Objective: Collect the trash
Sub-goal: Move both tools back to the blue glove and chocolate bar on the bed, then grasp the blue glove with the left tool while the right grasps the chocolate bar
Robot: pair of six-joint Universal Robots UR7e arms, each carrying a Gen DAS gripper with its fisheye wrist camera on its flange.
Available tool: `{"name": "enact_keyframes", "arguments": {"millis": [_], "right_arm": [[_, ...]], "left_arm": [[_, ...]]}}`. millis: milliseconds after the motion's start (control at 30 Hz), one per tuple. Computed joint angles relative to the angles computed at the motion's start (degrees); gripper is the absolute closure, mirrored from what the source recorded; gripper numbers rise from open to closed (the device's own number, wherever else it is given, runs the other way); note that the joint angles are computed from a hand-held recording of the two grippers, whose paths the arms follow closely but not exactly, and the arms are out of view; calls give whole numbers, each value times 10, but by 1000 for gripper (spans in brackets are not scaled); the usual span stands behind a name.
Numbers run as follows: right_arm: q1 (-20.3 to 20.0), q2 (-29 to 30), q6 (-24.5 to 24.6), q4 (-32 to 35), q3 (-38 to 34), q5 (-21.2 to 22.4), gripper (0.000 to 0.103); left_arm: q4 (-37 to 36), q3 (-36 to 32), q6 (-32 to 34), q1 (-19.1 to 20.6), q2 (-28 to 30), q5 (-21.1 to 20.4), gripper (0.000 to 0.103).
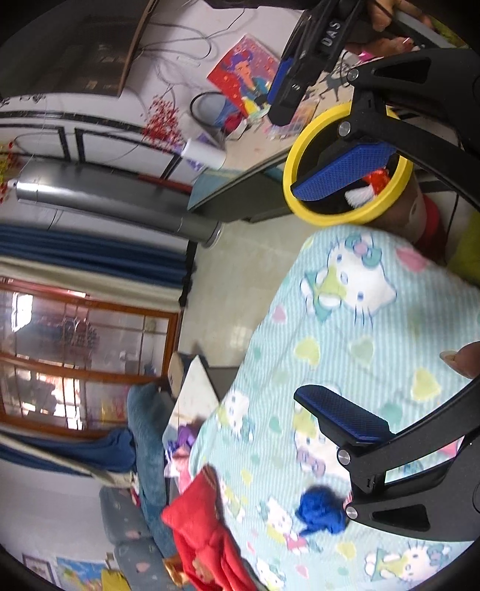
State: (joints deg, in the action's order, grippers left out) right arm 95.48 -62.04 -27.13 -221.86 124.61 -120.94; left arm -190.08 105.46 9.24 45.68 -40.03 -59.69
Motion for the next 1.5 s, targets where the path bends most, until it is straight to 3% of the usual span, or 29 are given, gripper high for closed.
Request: {"name": "enact_keyframes", "arguments": {"millis": [400, 933, 1267, 1500], "right_arm": [[34, 39, 1, 63, -40, 4, 37], [64, 123, -40, 150, -109, 33, 37], [68, 180, -39, 254, -181, 53, 37], [65, 227, -51, 326, -243, 81, 37]], "left_arm": [[-65, 16, 22, 18, -24, 50, 11], [-67, 10, -22, 72, -64, 81, 11], [-6, -2, -96, 128, -98, 64, 11], [49, -14, -165, 174, -111, -2, 35]]}}
